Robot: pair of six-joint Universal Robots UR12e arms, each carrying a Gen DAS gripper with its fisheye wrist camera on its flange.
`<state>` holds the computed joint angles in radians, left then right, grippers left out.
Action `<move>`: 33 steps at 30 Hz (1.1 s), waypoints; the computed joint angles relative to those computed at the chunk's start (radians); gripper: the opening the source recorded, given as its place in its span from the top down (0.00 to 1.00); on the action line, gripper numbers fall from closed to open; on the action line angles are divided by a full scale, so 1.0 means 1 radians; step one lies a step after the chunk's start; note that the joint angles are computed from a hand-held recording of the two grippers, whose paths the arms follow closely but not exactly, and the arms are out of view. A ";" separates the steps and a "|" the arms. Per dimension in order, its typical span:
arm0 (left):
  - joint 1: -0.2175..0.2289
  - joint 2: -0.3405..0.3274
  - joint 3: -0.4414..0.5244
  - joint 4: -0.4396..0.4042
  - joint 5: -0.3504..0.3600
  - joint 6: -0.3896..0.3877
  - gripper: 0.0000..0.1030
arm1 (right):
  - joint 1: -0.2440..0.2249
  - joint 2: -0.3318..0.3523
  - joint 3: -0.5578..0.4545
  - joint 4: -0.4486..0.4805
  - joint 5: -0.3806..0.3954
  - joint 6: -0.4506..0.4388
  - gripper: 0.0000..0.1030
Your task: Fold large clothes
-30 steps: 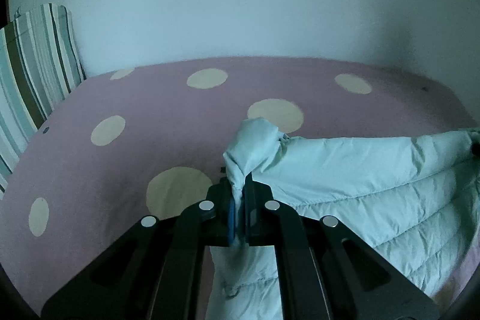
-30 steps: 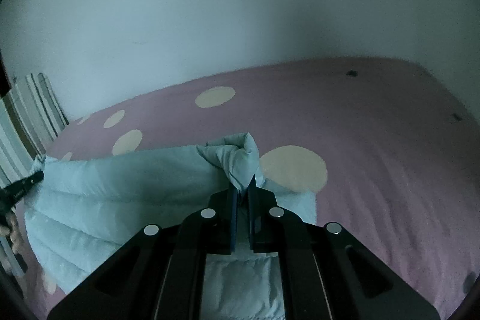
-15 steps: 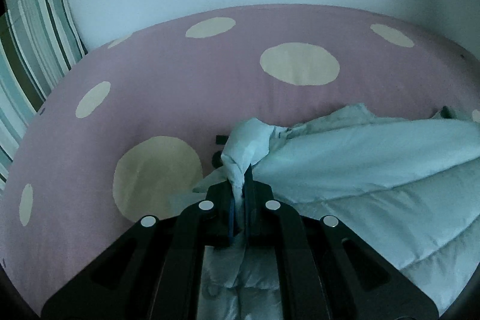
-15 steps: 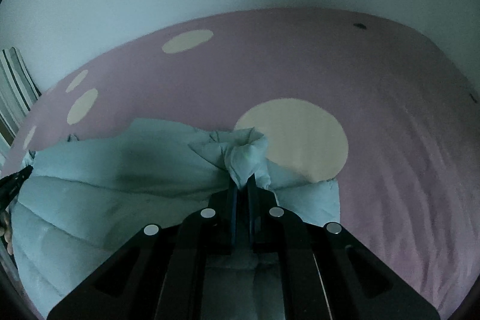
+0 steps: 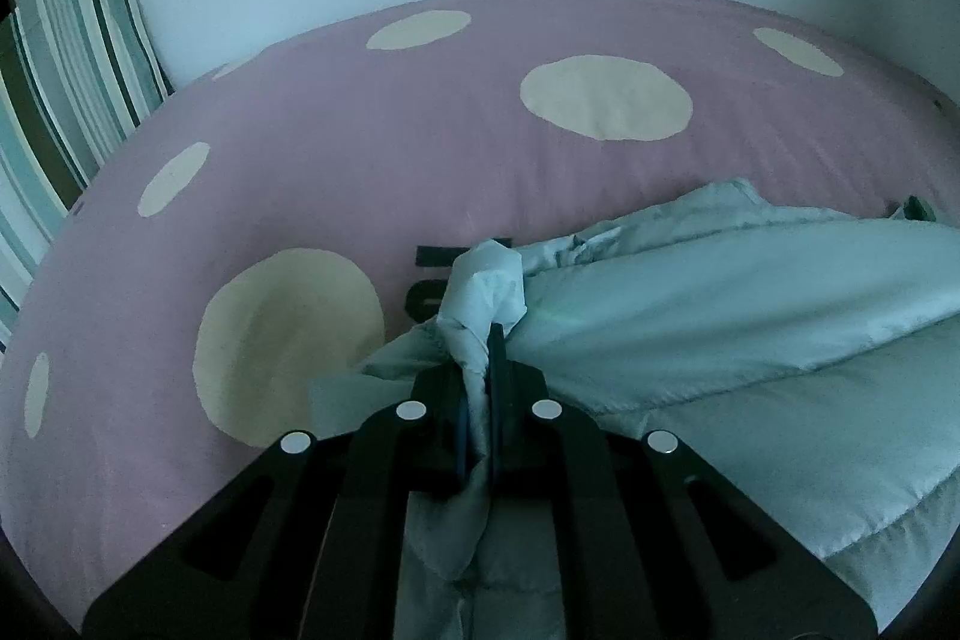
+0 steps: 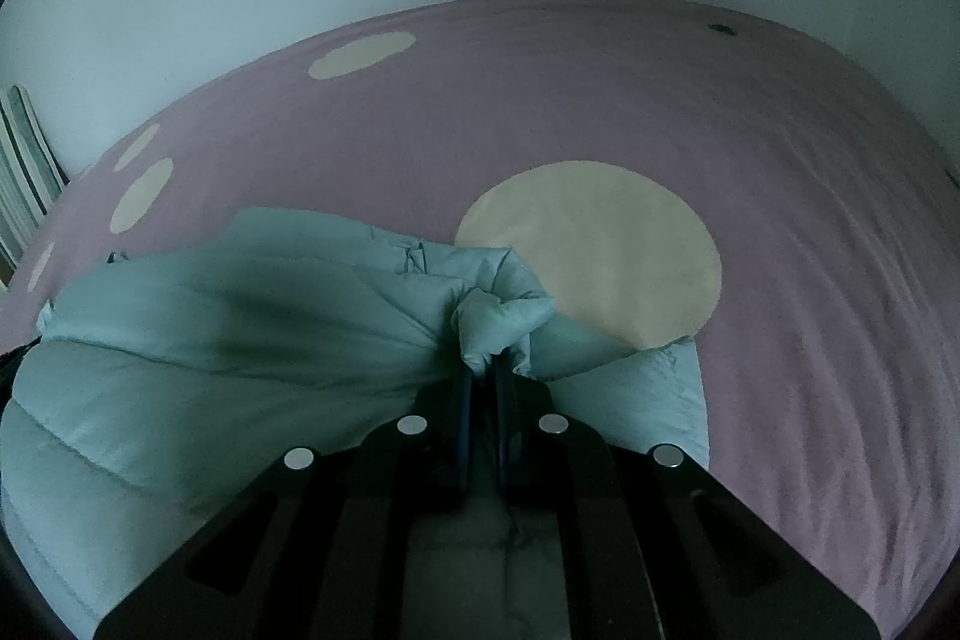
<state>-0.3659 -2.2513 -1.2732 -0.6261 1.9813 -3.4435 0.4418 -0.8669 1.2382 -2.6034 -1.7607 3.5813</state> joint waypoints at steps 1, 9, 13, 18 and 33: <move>-0.001 -0.002 0.000 0.003 0.005 0.001 0.95 | 0.001 0.001 0.000 -0.005 -0.004 -0.002 0.95; -0.006 -0.010 -0.002 0.028 0.025 0.004 0.95 | -0.006 0.004 0.019 -0.061 0.017 0.012 0.95; -0.007 -0.012 -0.004 0.030 0.030 0.006 0.95 | -0.008 0.005 0.019 -0.067 0.024 0.014 0.95; -0.005 -0.008 0.010 -0.012 0.022 0.011 0.94 | -0.005 0.004 0.006 -0.040 0.016 0.010 0.93; -0.045 0.105 -0.076 0.092 -0.115 -0.083 0.55 | 0.076 -0.032 -0.025 -0.075 0.004 -0.037 0.61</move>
